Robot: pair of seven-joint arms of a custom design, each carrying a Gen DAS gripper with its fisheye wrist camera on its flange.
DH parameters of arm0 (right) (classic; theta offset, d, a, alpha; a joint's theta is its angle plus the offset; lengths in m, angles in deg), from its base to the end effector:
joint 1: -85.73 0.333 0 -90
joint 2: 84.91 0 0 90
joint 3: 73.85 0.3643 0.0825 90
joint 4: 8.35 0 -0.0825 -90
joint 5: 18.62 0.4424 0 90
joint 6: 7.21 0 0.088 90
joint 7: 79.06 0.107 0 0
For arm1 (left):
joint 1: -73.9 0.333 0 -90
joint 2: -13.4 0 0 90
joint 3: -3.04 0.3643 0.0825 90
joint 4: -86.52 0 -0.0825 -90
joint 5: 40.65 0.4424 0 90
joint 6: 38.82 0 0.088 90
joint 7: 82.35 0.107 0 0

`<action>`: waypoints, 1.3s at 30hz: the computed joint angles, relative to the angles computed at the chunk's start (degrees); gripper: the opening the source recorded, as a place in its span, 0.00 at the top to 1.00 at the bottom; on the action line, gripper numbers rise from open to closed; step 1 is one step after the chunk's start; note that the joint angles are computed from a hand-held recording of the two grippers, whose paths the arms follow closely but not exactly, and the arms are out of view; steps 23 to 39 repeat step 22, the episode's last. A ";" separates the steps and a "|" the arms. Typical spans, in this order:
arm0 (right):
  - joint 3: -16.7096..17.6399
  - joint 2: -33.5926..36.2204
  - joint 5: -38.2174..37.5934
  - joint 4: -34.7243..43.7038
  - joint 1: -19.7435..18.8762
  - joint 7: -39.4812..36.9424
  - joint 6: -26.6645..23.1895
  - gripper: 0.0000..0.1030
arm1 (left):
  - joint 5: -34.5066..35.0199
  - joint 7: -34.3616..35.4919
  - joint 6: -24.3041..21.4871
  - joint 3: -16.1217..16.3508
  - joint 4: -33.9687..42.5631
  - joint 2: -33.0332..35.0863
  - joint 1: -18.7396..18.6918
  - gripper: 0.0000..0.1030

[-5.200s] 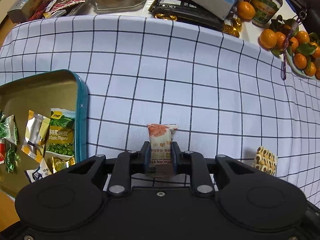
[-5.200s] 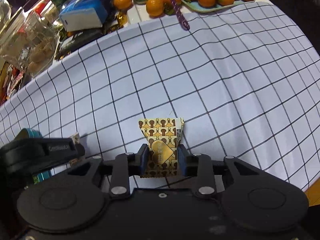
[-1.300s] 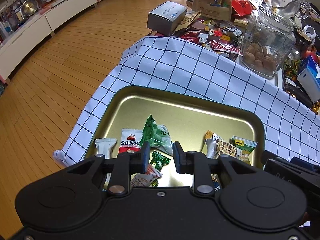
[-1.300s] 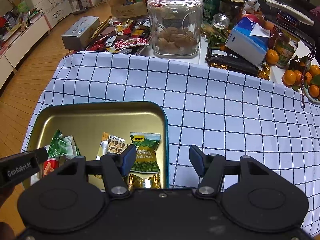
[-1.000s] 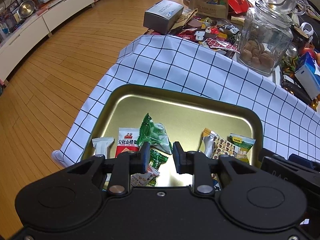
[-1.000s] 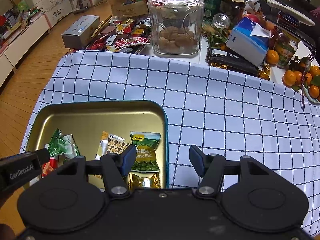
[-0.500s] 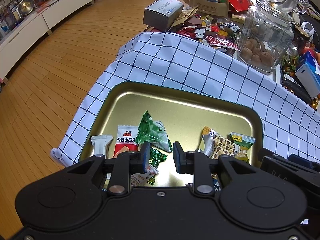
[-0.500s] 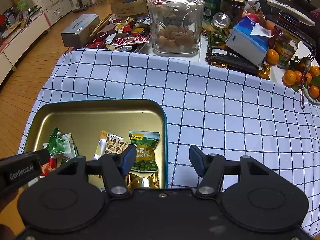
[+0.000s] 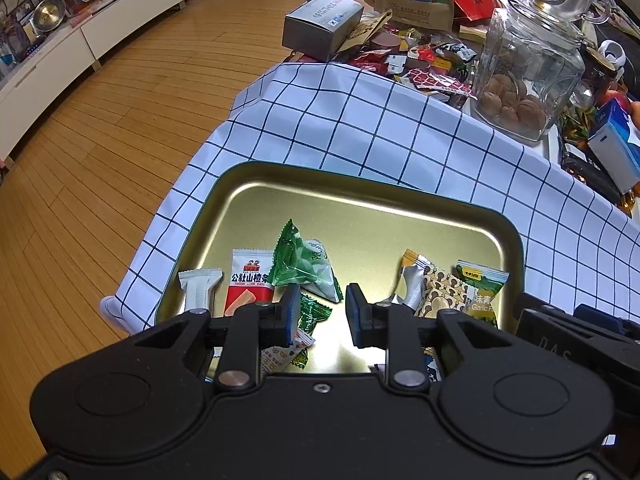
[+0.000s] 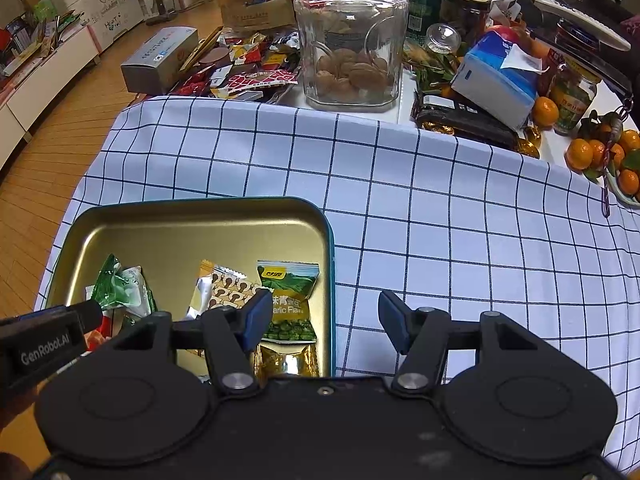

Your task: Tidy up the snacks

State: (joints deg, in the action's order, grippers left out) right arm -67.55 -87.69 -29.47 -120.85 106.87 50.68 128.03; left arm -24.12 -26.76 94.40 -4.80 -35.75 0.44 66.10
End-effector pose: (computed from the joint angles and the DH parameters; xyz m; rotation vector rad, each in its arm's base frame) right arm 0.5638 0.2914 0.5707 -1.8149 2.0245 -0.3473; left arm 0.5469 -0.1536 0.5755 -2.0736 1.7475 -0.4008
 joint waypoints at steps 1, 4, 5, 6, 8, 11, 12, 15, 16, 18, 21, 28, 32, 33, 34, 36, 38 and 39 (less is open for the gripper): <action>0.00 0.00 0.00 0.00 0.00 0.00 0.00 0.40 | -0.06 0.04 0.02 0.00 -0.02 -0.03 0.00 0.66; 0.02 0.01 -0.17 0.02 0.02 0.05 0.00 0.40 | -0.04 0.00 0.03 -0.02 -0.03 -0.04 0.00 0.66; 0.01 0.01 -0.17 0.02 0.02 0.05 0.00 0.40 | 0.00 -0.07 0.05 -0.04 -0.05 -0.06 0.00 0.66; 0.01 0.01 -0.15 0.03 0.02 0.04 -0.06 0.40 | -0.10 0.02 0.10 0.00 -0.06 -0.07 -0.02 0.66; 0.03 -0.01 -0.23 0.01 0.03 0.11 -0.11 0.40 | -0.37 0.24 0.25 0.07 -0.14 -0.13 -0.09 0.66; 0.03 0.03 -0.33 0.05 0.04 0.19 -0.21 0.40 | -0.12 0.22 0.99 0.04 -0.49 -0.32 -0.07 0.66; 0.02 0.03 -0.20 0.06 0.05 0.11 -0.22 0.40 | -0.03 0.20 1.63 0.05 -0.76 -0.46 -0.07 0.66; 0.02 0.03 -0.21 0.01 0.05 0.10 -0.21 0.40 | 0.91 -0.12 3.46 -0.09 -1.41 -0.82 0.00 0.66; 0.03 0.06 -0.33 0.04 0.04 0.15 -0.23 0.40 | 1.77 -0.75 3.45 -0.37 -1.42 -0.87 0.13 0.66; 0.05 0.11 -0.46 0.05 0.06 0.14 -0.25 0.40 | 3.80 -2.21 2.72 -0.94 -1.21 -0.80 0.43 0.66; 0.09 0.07 -0.62 -0.01 0.10 0.06 -0.22 0.40 | 5.54 -3.79 1.73 -1.24 -0.88 -0.58 0.58 0.66; 0.09 0.07 -0.69 -0.03 0.11 0.02 -0.18 0.40 | 5.61 -3.93 1.45 -1.16 -0.75 -0.49 0.54 0.66; 0.09 0.07 -0.69 -0.03 0.11 0.02 -0.18 0.40 | 5.61 -3.93 1.45 -1.16 -0.75 -0.49 0.54 0.66; 0.09 0.07 -0.69 -0.03 0.11 0.02 -0.18 0.40 | 5.61 -3.93 1.45 -1.16 -0.75 -0.49 0.54 0.66; 0.09 0.07 -0.69 -0.03 0.11 0.02 -0.18 0.40 | 5.61 -3.93 1.45 -1.16 -0.75 -0.49 0.54 0.66; 0.09 0.07 -0.69 -0.03 0.11 0.02 -0.18 0.40 | 5.61 -3.93 1.45 -1.16 -0.75 -0.49 0.54 0.66; 0.09 0.07 -0.69 -0.03 0.11 0.02 -0.18 0.40 | 5.61 -3.93 1.45 -1.16 -0.75 -0.49 0.54 0.66; 0.09 0.07 -0.69 -0.03 0.11 0.02 -0.18 0.40 | 5.61 -3.93 1.45 -1.16 -0.75 -0.49 0.54 0.66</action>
